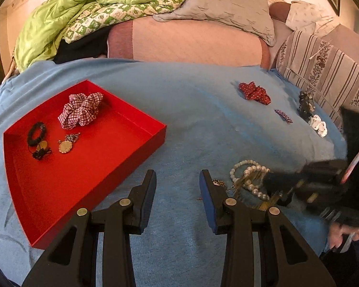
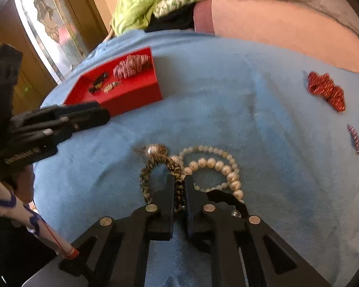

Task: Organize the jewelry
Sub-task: 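Grasp the leopard-print bracelet with the right tool while the left tool approaches the silver pendant, then grasp the silver pendant with the left tool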

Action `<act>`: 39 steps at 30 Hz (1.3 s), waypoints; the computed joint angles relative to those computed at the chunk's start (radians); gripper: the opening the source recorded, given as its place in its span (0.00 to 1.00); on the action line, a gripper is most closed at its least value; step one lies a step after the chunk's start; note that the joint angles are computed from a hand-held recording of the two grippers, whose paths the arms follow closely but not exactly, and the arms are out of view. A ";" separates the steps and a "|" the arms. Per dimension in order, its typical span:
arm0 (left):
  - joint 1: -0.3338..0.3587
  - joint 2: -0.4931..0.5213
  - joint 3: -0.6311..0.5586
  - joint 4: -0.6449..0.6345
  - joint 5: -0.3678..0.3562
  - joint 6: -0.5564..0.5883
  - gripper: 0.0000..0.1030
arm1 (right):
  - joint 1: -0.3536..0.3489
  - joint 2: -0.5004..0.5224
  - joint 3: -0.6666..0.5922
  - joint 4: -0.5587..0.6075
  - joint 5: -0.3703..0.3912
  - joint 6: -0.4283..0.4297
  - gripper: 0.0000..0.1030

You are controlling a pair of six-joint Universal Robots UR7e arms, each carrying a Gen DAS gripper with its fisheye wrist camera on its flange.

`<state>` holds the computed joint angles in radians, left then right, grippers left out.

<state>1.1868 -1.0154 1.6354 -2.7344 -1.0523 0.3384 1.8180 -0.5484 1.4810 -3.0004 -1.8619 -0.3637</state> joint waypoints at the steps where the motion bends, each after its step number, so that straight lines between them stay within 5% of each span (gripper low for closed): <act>1: 0.002 0.000 -0.005 0.013 -0.012 -0.002 0.35 | -0.008 -0.023 0.024 -0.056 0.034 0.020 0.08; 7: -0.001 0.015 -0.015 0.080 -0.054 0.023 0.35 | -0.056 -0.116 0.124 -0.268 0.127 0.113 0.08; 12: -0.007 0.055 -0.028 0.117 -0.015 0.043 0.35 | -0.084 -0.139 0.135 -0.249 0.173 0.197 0.08; 28: -0.024 0.143 -0.061 0.098 0.077 0.148 0.34 | -0.076 -0.129 0.125 -0.217 0.198 0.180 0.08; 31: -0.019 0.148 -0.077 0.106 0.087 0.125 0.19 | -0.077 -0.126 0.119 -0.207 0.200 0.179 0.08; 39: -0.019 0.111 -0.047 -0.012 0.010 0.139 0.19 | -0.065 -0.119 0.120 -0.236 0.195 0.154 0.08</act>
